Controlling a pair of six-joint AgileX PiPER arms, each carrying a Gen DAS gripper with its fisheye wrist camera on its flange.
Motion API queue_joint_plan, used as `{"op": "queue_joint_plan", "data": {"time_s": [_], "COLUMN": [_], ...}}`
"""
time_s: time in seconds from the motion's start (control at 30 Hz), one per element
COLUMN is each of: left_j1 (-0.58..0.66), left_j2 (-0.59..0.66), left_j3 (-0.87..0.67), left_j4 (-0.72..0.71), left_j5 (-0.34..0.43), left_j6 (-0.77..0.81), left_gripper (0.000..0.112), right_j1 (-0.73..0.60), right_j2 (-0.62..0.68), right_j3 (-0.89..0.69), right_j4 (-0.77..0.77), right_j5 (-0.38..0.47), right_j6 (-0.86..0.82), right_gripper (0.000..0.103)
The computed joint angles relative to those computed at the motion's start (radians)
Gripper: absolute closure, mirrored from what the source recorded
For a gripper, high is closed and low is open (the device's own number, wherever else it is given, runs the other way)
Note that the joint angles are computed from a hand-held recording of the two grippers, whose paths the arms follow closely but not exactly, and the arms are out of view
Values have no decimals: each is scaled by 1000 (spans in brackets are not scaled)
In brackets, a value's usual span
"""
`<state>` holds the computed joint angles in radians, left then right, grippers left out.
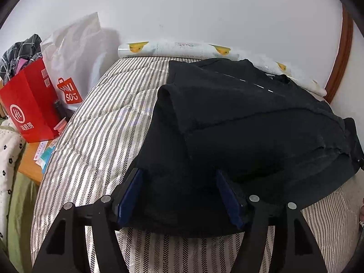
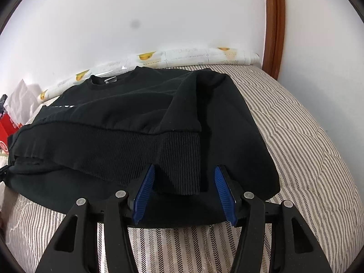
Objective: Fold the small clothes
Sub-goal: 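Lay the folded hem on the body and open both tools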
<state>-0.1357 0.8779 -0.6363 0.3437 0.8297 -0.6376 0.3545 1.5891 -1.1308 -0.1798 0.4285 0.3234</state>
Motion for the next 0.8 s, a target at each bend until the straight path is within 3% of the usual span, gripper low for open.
{"op": "queue_joint_plan", "data": {"time_s": [0.5,0.6,0.7,0.8], "left_j1": [-43,14,6,-8], "left_j2": [16,12,12,14], "left_j3": [-6,-2,-3,-7], "left_j4": [46,-18,-10,6], "left_j5": [20,-7,-3,9], "left_j6": [-55,20,13,-2], "left_gripper": [44,44,44,43], "right_j1": [32,47,37,3], "right_j2": [7,15,15,9], "right_j3": [-6,-14,-13,-6], "right_j4": [-113,-164,-133,-2], "right_j5": [18,35,29,9], "right_j6": [109,156,136,18], "right_gripper": [49,48,48,47]}}
